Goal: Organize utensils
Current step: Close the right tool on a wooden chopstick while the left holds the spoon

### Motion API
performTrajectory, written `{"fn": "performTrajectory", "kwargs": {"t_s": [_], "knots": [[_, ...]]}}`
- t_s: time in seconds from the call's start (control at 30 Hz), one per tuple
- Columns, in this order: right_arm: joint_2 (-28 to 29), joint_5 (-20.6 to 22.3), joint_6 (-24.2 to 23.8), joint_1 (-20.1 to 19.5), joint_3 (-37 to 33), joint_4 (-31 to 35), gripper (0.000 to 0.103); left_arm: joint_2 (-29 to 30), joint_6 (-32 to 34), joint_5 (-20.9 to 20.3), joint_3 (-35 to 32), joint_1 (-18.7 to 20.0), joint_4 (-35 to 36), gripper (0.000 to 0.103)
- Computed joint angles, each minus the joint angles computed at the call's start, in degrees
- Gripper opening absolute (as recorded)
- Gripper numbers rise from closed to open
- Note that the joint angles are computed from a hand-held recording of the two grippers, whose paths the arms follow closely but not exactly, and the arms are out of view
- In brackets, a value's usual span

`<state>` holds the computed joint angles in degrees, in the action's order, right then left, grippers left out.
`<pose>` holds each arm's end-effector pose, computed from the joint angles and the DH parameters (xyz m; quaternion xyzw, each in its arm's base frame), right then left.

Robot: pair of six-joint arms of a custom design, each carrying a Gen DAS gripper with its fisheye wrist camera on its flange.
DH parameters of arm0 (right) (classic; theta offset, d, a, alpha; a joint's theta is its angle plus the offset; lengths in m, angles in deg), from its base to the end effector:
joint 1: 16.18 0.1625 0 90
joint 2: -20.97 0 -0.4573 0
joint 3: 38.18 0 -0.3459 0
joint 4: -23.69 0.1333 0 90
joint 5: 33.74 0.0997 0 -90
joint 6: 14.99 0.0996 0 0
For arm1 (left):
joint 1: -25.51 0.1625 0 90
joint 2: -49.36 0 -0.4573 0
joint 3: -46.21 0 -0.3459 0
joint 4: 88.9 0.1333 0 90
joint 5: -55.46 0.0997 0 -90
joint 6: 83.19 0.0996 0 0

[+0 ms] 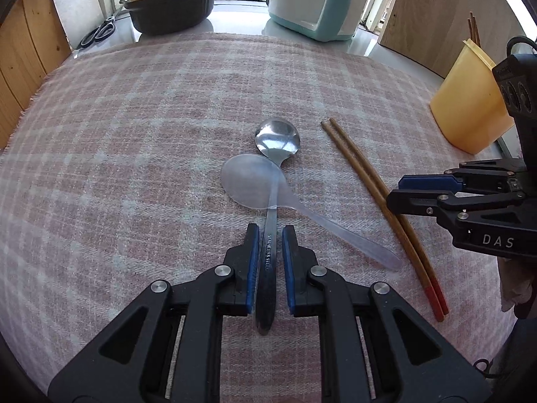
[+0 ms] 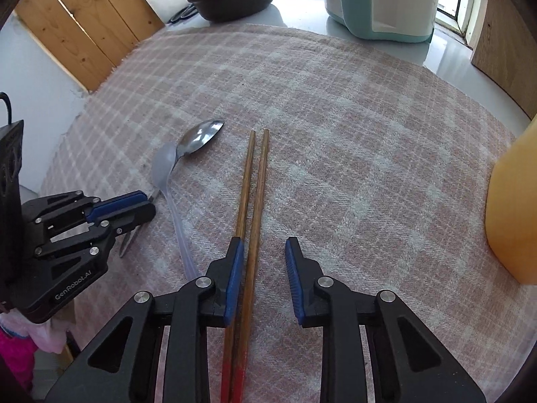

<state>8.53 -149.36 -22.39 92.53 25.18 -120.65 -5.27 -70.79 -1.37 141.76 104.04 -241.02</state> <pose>0.3323 -0.6999 -0.0912 0.2137 -0.9510 0.0508 0.2177 0.0550 -0.6736 0.2672 0.1434 0.9325 -0.1740 0.2820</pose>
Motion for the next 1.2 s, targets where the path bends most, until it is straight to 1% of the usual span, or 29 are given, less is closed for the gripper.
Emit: {"fn": "performTrajectory", "kwargs": {"t_s": [0.03,0.07,0.13,0.17,0.37,0.43,0.5,0.63,0.77,0.83,0.9,0.97,1.03,1.1,1.2], "knots": [[0.1,-0.2,-0.2,0.1,-0.3,0.4,0.022,-0.1,-0.6,-1.2,-0.4,0.3,0.3,0.038],[0.3,-0.5,-0.4,0.2,-0.5,0.6,0.022,-0.2,-1.4,-2.4,-0.8,0.7,0.6,0.042],[0.5,-0.8,-0.8,0.3,-0.9,0.4,0.021,-0.2,-3.1,-4.9,-1.9,1.4,2.0,0.042],[0.5,-0.9,-0.9,0.3,-0.9,0.5,0.021,-0.1,-3.7,-5.4,-2.3,1.5,2.3,0.042],[1.9,-1.3,-1.0,0.6,-3.4,2.0,0.019,1.8,-6.3,-4.9,-5.6,1.2,4.1,0.042],[2.5,-1.7,-1.4,0.8,-4.5,2.6,0.015,2.9,-6.8,-2.6,-6.5,0.6,4.2,0.042],[3.2,-2.9,-1.6,1.0,-5.6,3.2,0.011,3.6,-5.5,-0.5,-6.7,0.0,3.6,0.042],[3.3,-3.3,-2.0,1.0,-6.5,4.7,0.011,4.8,-2.7,2.8,-6.5,-1.0,2.0,0.042],[3.4,-4.5,-2.3,1.1,-7.1,6.1,0.011,5.9,-0.1,5.0,-6.3,-1.5,-0.2,0.042],[3.4,-5.5,-2.1,1.1,-7.5,6.3,0.011,6.3,1.6,5.7,-6.2,-1.6,-1.3,0.036],[3.2,-4.4,-1.3,0.8,-7.7,7.1,0.011,6.3,2.1,4.8,-6.5,-1.3,-1.3,0.035],[3.3,-3.4,-0.3,0.5,-8.0,7.8,0.011,6.1,1.7,3.7,-6.9,-0.9,-0.8,0.031],[3.8,-3.8,-0.3,0.6,-8.8,8.1,0.011,6.0,0.9,2.7,-7.4,-0.5,0.0,0.025],[4.4,-4.6,-0.6,0.8,-9.5,7.9,0.011,5.9,0.4,1.7,-8.1,-0.2,0.9,0.024],[5.3,-5.4,-1.2,1.1,-11.1,9.0,0.011,5.8,0.4,1.3,-8.2,-0.1,1.1,0.022]]}}
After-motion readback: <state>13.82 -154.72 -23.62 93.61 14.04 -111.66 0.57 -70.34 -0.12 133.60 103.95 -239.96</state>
